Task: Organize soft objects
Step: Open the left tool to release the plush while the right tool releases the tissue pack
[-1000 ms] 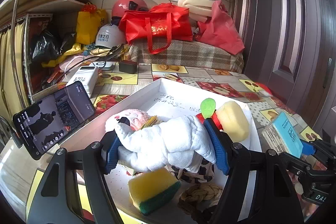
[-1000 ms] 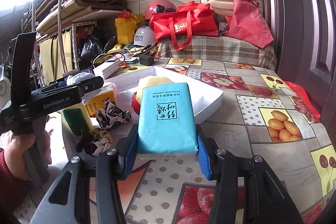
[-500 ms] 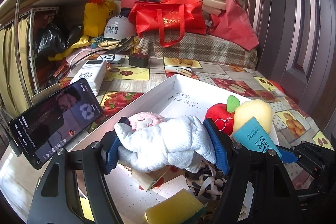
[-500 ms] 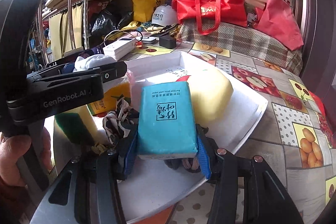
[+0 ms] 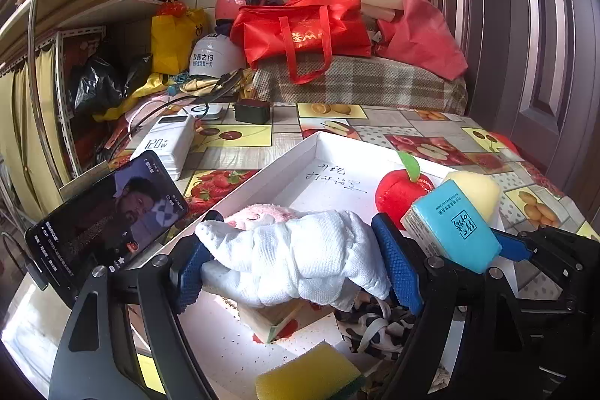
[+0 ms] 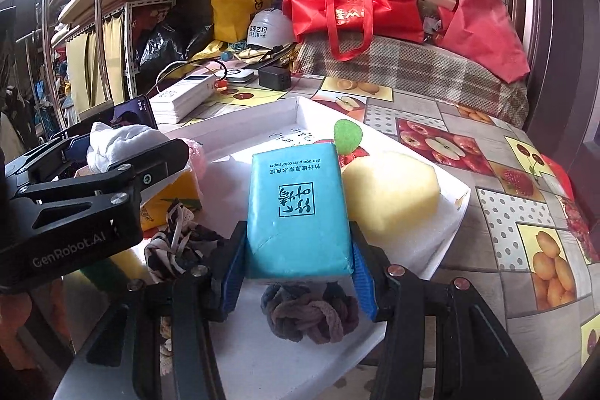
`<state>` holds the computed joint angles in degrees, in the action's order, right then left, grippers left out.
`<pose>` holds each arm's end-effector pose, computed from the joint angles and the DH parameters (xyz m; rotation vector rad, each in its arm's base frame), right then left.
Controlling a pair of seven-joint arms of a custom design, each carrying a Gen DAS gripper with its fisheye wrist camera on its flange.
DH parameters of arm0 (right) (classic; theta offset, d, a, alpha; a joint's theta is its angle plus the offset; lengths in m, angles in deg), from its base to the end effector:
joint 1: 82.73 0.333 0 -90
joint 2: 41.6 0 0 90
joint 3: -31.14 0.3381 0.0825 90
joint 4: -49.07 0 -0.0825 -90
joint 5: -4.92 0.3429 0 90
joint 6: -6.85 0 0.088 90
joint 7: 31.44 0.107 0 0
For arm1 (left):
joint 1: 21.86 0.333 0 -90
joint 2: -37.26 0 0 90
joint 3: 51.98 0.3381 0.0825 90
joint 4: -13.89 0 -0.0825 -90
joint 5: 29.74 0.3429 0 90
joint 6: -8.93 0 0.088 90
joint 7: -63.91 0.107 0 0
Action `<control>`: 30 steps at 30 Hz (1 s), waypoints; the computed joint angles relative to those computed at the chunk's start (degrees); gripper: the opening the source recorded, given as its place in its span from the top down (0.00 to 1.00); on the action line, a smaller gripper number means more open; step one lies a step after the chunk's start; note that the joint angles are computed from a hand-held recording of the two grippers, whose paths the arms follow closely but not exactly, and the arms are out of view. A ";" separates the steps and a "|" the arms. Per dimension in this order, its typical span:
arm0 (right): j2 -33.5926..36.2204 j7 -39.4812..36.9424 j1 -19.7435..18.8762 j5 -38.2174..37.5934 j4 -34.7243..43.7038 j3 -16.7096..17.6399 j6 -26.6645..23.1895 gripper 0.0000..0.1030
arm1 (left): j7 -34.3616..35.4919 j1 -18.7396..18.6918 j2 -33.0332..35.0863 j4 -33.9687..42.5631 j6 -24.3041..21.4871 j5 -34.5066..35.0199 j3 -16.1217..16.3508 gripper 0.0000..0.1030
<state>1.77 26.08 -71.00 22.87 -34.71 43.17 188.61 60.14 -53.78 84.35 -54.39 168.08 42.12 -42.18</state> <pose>0.7154 0.2287 0.3907 -1.9595 1.1202 -0.6751 0.6786 -0.3737 0.3865 -1.6168 1.4794 -0.9785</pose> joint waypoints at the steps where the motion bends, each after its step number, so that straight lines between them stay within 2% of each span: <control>1: -0.06 0.08 -0.05 0.09 -0.15 0.05 0.31 0.51 | -0.38 -0.24 -0.12 -0.17 -0.09 0.35 0.28 0.17; 3: 0.04 0.71 0.40 0.22 0.10 -0.62 0.50 0.49 | -0.92 -0.61 -0.26 -0.23 -0.65 0.90 0.53 0.15; 4: 0.08 1.19 0.87 0.26 0.25 -1.29 0.54 0.40 | -1.70 -0.89 -0.47 -0.50 -0.88 1.51 0.82 0.14; 5: 0.10 1.59 1.24 0.21 0.37 -1.82 0.40 0.23 | -2.53 -1.16 -0.64 -0.66 -1.19 2.19 1.05 0.09; 6: 0.13 2.00 1.59 0.15 0.53 -2.34 0.12 0.15 | -3.88 -1.57 -0.97 -1.14 -1.55 3.26 1.45 0.04; 8: 0.17 3.76 3.69 0.02 0.82 -5.31 -0.09 0.00 | -6.86 -2.55 -1.65 -1.91 -3.41 5.66 2.04 0.01; 10: 0.11 4.53 4.24 -0.37 0.61 -6.13 0.48 0.00 | -9.13 -2.80 -2.23 -2.57 -4.32 8.34 1.82 0.00; 13: -0.32 4.72 3.78 -0.81 -0.92 -5.40 3.40 0.00 | -9.93 -2.23 -2.36 -2.42 -5.02 10.86 0.49 0.00; 23: -1.14 6.58 -2.72 -3.95 -6.03 2.85 14.23 0.00 | -15.94 -1.74 -3.59 -3.80 -7.24 18.04 -1.60 0.00; 27: -1.44 9.00 -3.54 -6.98 -8.24 3.56 19.11 0.00 | -21.06 -1.52 -4.95 -5.77 -7.96 22.52 -2.28 0.00; 30: -1.50 11.72 -5.50 -10.69 -10.03 5.33 22.83 0.00 | -19.00 -0.76 -5.26 -6.25 -9.62 21.13 -4.12 0.00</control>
<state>0.27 37.79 -76.50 12.18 -44.75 48.50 211.44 41.14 -54.53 79.08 -60.64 158.47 63.25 -46.30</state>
